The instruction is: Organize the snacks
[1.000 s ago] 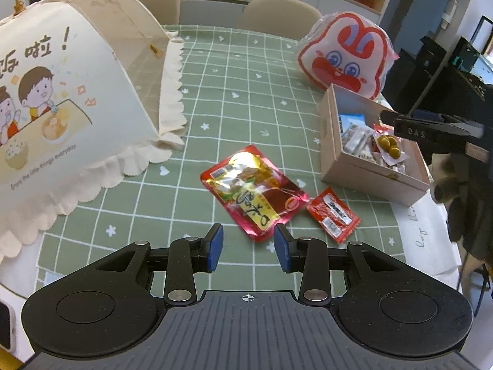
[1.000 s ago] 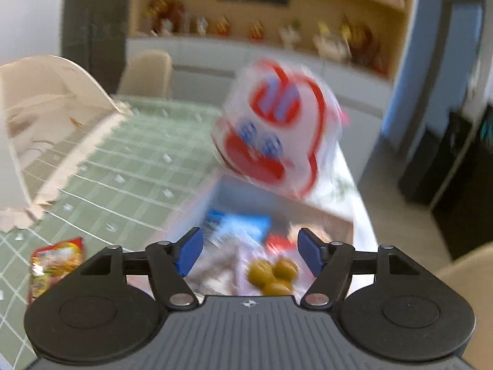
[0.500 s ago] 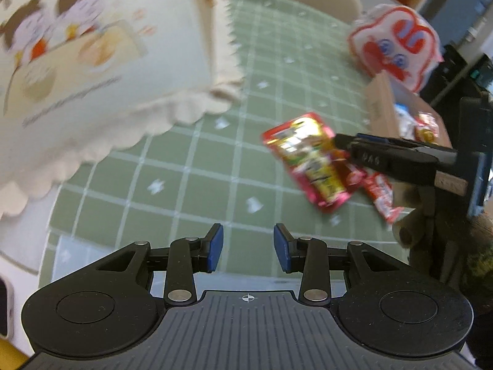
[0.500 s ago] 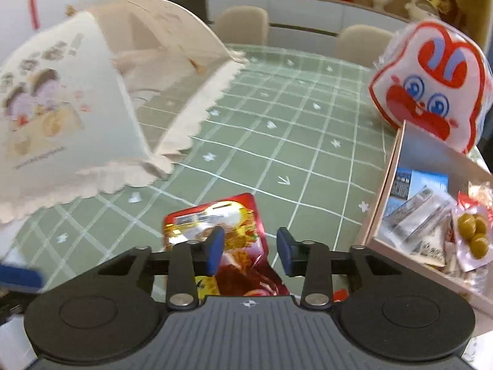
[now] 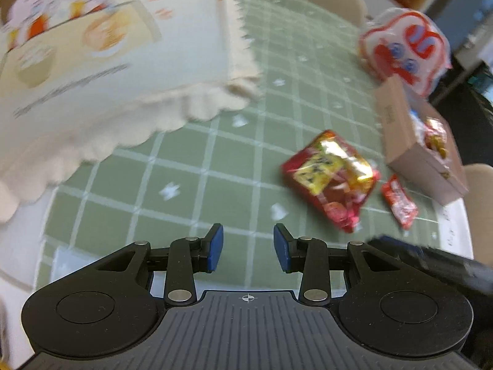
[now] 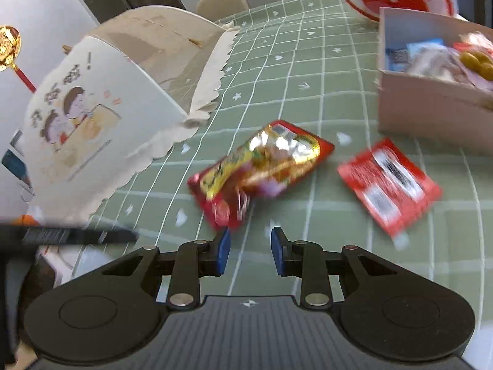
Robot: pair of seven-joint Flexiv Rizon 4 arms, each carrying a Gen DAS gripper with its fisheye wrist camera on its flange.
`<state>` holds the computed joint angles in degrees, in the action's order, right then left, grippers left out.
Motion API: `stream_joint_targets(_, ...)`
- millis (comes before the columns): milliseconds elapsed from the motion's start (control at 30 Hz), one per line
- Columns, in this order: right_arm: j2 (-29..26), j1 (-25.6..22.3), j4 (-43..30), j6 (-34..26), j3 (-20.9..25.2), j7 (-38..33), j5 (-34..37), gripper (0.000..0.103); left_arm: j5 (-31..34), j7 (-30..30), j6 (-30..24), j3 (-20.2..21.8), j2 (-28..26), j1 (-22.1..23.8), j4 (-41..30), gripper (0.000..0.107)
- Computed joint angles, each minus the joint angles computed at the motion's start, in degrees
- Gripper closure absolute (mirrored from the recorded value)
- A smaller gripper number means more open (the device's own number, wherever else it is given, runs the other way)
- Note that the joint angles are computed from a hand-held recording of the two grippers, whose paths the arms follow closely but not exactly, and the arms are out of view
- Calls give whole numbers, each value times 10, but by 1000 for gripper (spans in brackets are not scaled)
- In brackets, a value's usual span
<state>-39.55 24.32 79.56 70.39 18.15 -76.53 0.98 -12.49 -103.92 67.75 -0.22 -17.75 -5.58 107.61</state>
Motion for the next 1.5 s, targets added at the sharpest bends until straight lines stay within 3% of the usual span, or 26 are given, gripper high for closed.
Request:
stream_joint_targets(100,56,49,98,68,-95,62,-57,70,-11,48,15,-24,-20,4,-21,67)
stream_joint_targets(200,93,100,167,97,-194,151,-126,63,-22,117,27,-50,-46,5,-56,67)
stream_joint_targets(333,119,106,208,88,-234,222,-168,60,59,143,25,-4,-95,-42,-144,66)
stream_joint_targets(433,130,105,230,85,-247,265,-197,57,65,140,-7,3,-131,-45,-199,66)
stream_joint_targets(533,136,92,246,95,-238,282,-223,56,31,180,-7,-34,-141,-21,-201,66)
stream_joint_targets(600,136,77,246,106,-223,274,-241,49,-6,213,9,-65,-132,-2,-176,66)
stream_joint_targets(700,123,53,221,106,-195,259,-263,47,-32,193,16,-53,-114,-7,-142,66)
stream_joint_targets(833,70,-8,117,73,-88,161,-218,47,-79,118,50,-40,-78,-2,-74,66)
stream_joint_targets(933,13,-12,16,32,-48,99,-186,47,-195,165,79,-118,-54,60,-8,66)
stream_joint_targets(1033,-33,18,-66,-14,-64,83,-180,48,-252,196,103,-133,-51,70,11,66)
stream_joint_targets(1100,-59,24,-120,-70,-55,68,-157,64,-281,230,123,-149,-60,83,5,66)
stream_joint_targets(1133,-65,24,-136,-90,-49,62,-142,65,-290,244,121,-154,-68,89,-5,66)
stream_joint_targets(1333,-74,34,-157,-132,-47,33,-81,73,-247,245,72,-124,-145,82,-104,67)
stream_joint_targets(1433,-81,43,-164,-141,-61,40,-73,76,-299,329,70,-194,-163,126,-113,67)
stream_joint_targets(1500,-82,44,-161,-145,-63,44,-67,78,-345,374,32,-231,-170,150,-119,67)
